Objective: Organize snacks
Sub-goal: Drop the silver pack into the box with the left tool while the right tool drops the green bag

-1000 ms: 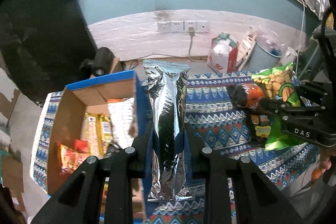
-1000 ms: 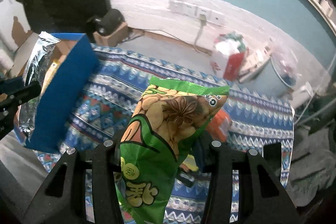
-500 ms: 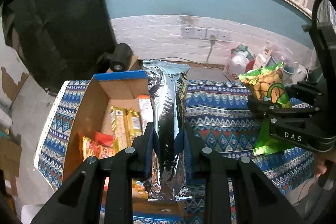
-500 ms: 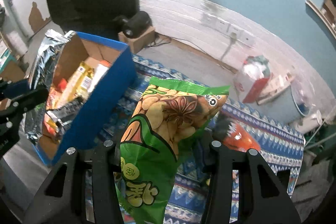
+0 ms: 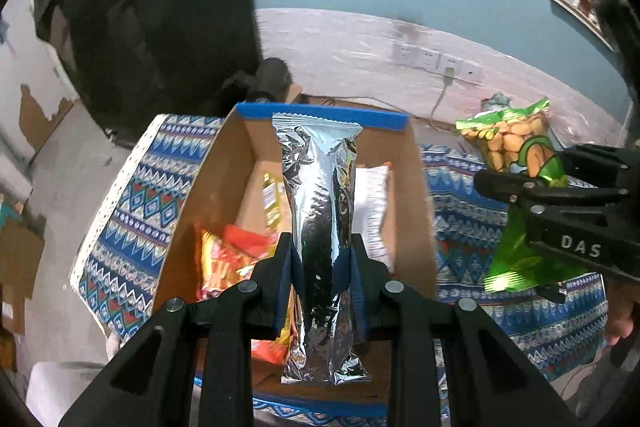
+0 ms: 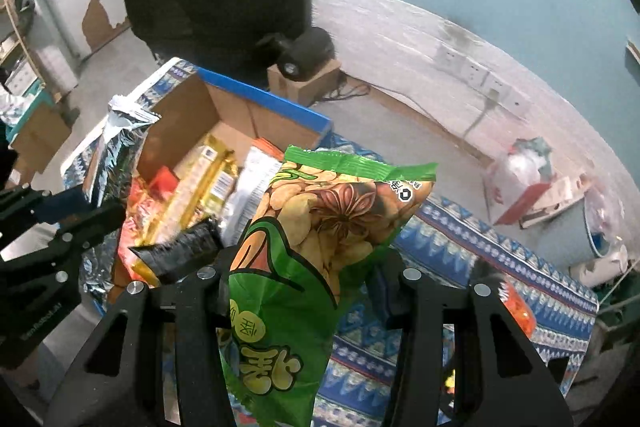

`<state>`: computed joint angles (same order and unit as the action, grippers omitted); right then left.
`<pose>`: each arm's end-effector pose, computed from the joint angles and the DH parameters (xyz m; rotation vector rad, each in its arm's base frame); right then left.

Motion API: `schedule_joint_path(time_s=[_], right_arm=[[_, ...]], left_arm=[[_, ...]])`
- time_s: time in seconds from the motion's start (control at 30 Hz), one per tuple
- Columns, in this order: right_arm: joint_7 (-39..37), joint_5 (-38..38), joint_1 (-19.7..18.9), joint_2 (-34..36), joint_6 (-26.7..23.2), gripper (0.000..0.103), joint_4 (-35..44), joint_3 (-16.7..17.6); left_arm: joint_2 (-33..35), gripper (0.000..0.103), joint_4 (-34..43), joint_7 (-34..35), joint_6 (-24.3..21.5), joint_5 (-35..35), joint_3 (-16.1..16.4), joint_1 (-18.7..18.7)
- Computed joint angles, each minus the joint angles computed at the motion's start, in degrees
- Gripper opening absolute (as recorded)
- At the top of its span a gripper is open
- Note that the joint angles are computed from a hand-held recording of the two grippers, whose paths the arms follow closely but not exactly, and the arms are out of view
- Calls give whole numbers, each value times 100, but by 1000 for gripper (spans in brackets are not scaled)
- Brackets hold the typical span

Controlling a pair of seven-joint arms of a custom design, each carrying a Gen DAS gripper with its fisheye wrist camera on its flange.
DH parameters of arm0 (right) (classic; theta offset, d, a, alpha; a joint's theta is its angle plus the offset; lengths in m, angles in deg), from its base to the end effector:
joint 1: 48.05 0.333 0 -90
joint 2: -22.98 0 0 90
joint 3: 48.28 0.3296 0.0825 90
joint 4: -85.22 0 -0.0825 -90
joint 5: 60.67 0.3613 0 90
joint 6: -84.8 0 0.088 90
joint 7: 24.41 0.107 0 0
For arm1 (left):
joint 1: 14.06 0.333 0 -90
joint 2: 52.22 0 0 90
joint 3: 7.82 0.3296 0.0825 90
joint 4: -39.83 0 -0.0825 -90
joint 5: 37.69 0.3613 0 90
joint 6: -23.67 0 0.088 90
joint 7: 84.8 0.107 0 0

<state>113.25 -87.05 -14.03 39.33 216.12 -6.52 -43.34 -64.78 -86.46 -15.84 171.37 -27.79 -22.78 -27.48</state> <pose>0.5274 0.4046 0.5312 -1.9807 1.8374 -0.5412 0.4402 -0.2522 0.5588 -1.6398 2.1279 -0.6639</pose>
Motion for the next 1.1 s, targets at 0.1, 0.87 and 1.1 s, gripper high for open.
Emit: schedule_joint_path(time_s=[0.1,0.87,1.1], right_arm=[[-135,62,35,271,-103,47,358,9],[-1527,1129,415,1943,-779,47,2725,-172],[-1931,1558,316,2205,-824,48,3087,-119]], left_arm=[[21,26,-57,-1,-32,-79,78,52],[95,66,-134,-468,-393,-25,212,425],[114,70,-60,-566,-542,-85,255,443]])
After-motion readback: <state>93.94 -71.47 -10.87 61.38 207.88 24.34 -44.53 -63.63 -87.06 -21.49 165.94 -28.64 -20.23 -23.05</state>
